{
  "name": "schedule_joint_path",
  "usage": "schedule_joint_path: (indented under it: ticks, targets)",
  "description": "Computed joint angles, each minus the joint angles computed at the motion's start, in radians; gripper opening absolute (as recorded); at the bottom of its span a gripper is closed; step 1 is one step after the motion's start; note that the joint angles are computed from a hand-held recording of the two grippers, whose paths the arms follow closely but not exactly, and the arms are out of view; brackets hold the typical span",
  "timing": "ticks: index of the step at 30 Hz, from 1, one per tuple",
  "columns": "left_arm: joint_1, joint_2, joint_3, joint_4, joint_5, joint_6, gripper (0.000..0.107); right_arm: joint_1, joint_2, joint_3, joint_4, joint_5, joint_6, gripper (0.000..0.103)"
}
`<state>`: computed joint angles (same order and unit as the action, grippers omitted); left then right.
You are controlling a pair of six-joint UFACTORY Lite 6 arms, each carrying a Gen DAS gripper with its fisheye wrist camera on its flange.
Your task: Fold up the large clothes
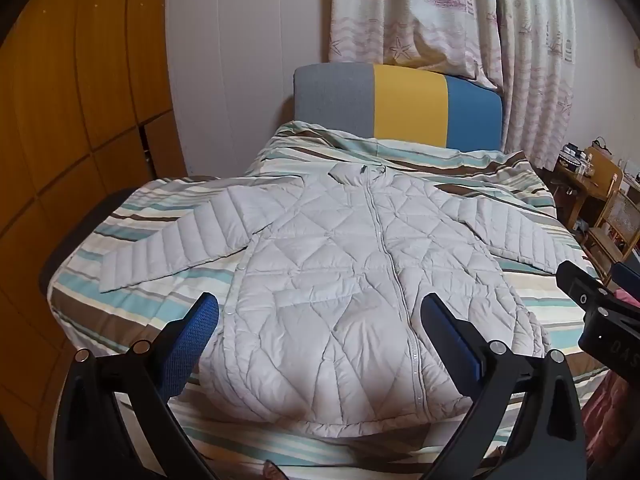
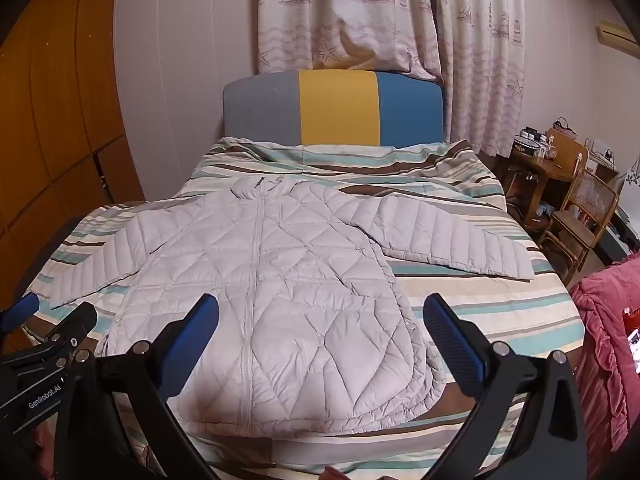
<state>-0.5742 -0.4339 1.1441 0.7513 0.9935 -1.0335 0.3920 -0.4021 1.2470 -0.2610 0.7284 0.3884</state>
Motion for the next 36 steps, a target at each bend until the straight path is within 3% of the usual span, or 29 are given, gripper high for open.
schedule_joint_path:
  ticks: [36]
  targets:
    - [0.0, -0.004, -0.045, -0.017, -0.047, -0.024, 0.1, -0.048, 0.005, -0.015, 0.076, -0.008, -0.062, 0.101]
